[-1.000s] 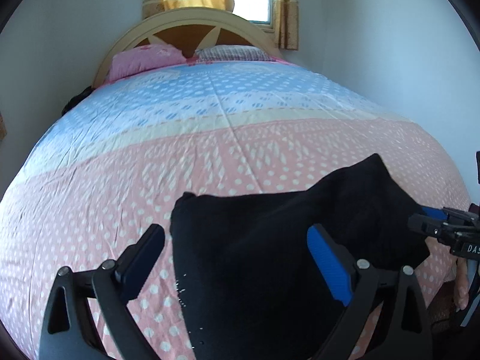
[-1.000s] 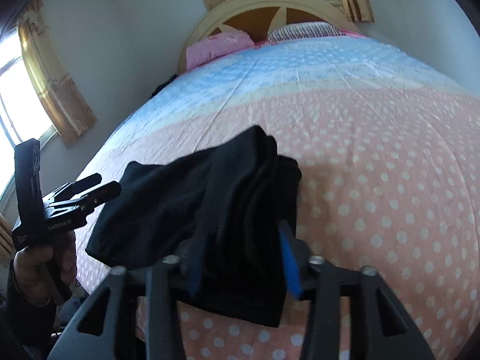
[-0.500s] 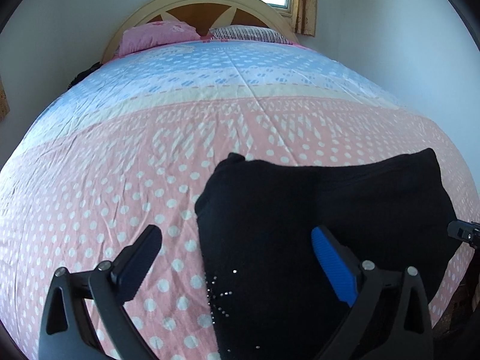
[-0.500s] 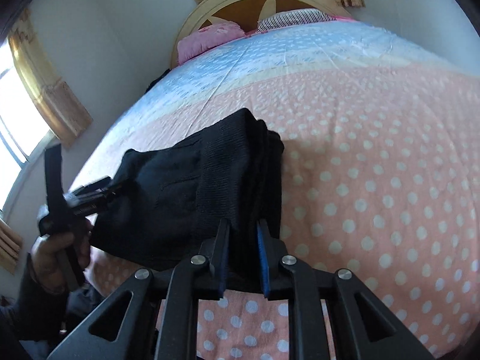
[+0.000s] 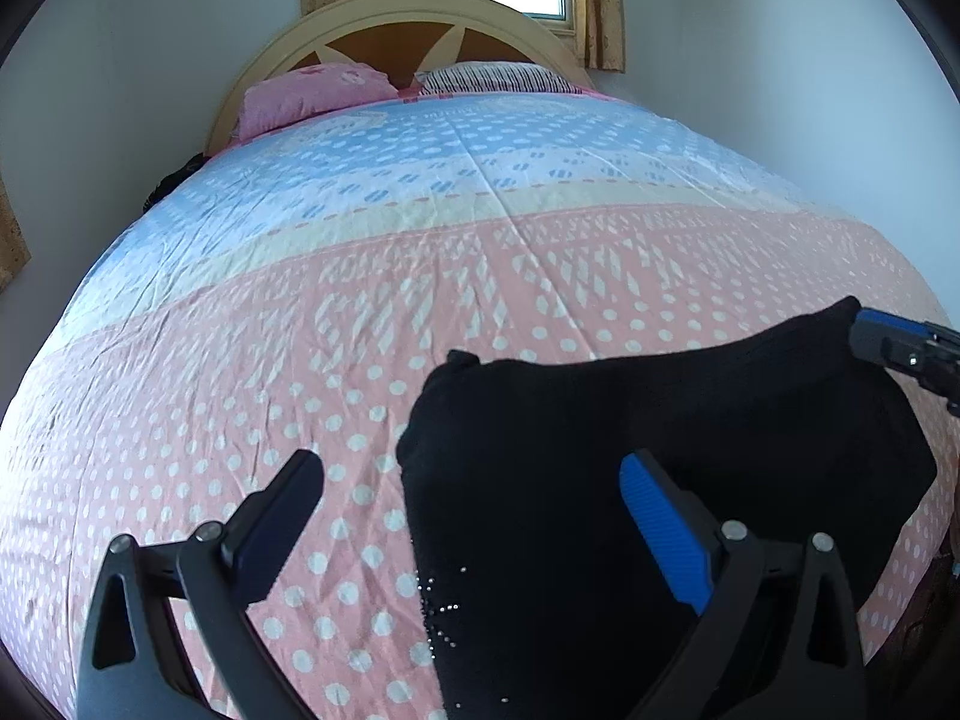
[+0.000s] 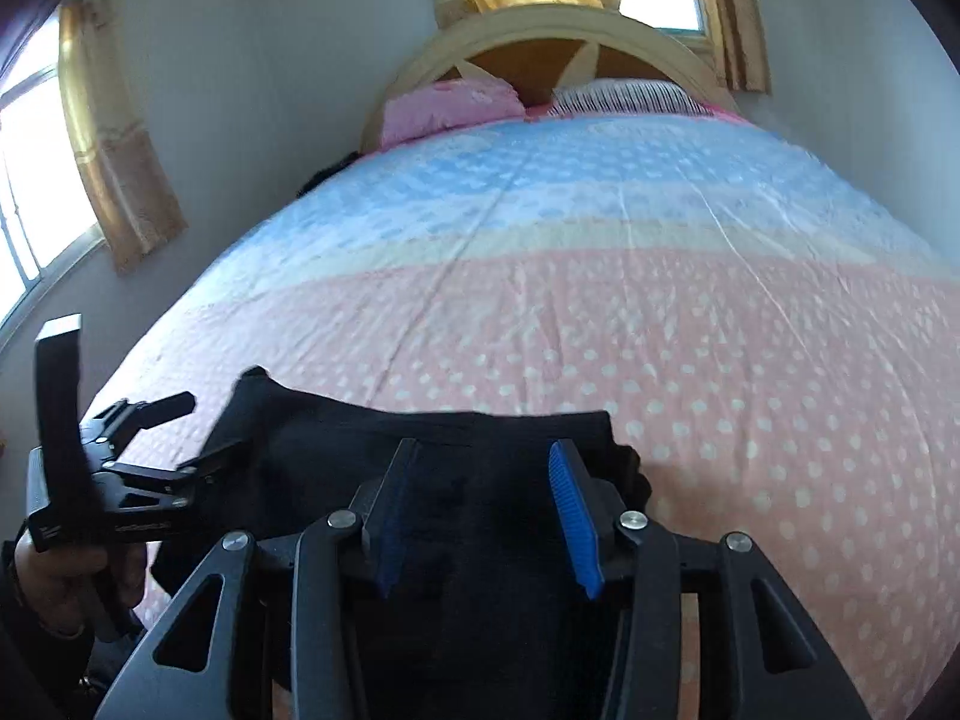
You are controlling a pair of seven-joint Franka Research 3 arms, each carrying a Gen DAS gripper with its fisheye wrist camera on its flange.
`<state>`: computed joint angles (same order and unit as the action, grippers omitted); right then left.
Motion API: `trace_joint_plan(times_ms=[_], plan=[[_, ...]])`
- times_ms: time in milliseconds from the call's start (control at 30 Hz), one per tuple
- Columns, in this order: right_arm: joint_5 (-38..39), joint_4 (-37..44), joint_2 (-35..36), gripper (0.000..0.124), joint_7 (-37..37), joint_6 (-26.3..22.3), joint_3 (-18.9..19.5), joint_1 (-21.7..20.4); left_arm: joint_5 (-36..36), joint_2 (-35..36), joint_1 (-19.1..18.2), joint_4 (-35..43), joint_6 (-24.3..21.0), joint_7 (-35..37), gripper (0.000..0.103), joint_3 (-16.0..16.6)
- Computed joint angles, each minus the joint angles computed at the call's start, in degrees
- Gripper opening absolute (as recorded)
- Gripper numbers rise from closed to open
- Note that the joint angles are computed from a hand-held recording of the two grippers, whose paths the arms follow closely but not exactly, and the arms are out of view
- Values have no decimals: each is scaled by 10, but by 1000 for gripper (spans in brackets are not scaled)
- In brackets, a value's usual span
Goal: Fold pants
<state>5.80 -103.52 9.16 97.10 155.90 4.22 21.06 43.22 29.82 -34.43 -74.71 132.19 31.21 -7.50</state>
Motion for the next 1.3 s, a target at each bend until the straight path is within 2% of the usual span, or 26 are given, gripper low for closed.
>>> trace_joint_plan(times_ms=[67,267,433,600,700,733,833,900,1000,1033,1067,1133,1233,1300], plan=[[42,-10,0,46,-36,18,10,-11,-2,2,1,-1,2,2,102,-1],[32,-29,-18,46,-41,22,5,-5,-9,-2,4,-13,13,-6,102,-1],[-12,-73,-62,46,-9,29,2,-2,-9,-14,7,-30,22,-9,102,-5],[-66,-124,-107,46,42,-11,8,-14,-10,-21,9,-42,29,-13,102,-9],[20,-156,-131,20,-28,-11,9,-15,-12,-23,10,-46,32,-15,102,-10],[8,-162,-138,16,-20,-10,14,-18,-13,-22,10,-44,32,-16,102,-10],[12,-162,-146,14,-31,-26,19,-20,-11,-21,8,-41,28,-15,102,-10],[18,-161,-137,14,-35,-29,17,-23,-9,-21,7,-41,29,-12,102,-11],[127,-164,-134,17,-106,-26,3,-20,-13,-18,8,-41,28,-10,102,-11],[140,-165,-136,18,-119,-26,2,-21,-15,-18,9,-41,28,-10,102,-12],[139,-167,-138,20,-120,-26,4,-23,-16,-19,10,-44,30,-10,102,-12],[129,-169,-138,33,-110,-19,7,-27,-14,-26,10,-53,36,-13,102,-12],[157,-168,-140,43,-122,-17,3,-29,-7,-39,11,-69,40,-14,102,-12],[163,-174,-147,45,-122,0,3,-31,6,-54,12,-89,48,-21,102,-10]])
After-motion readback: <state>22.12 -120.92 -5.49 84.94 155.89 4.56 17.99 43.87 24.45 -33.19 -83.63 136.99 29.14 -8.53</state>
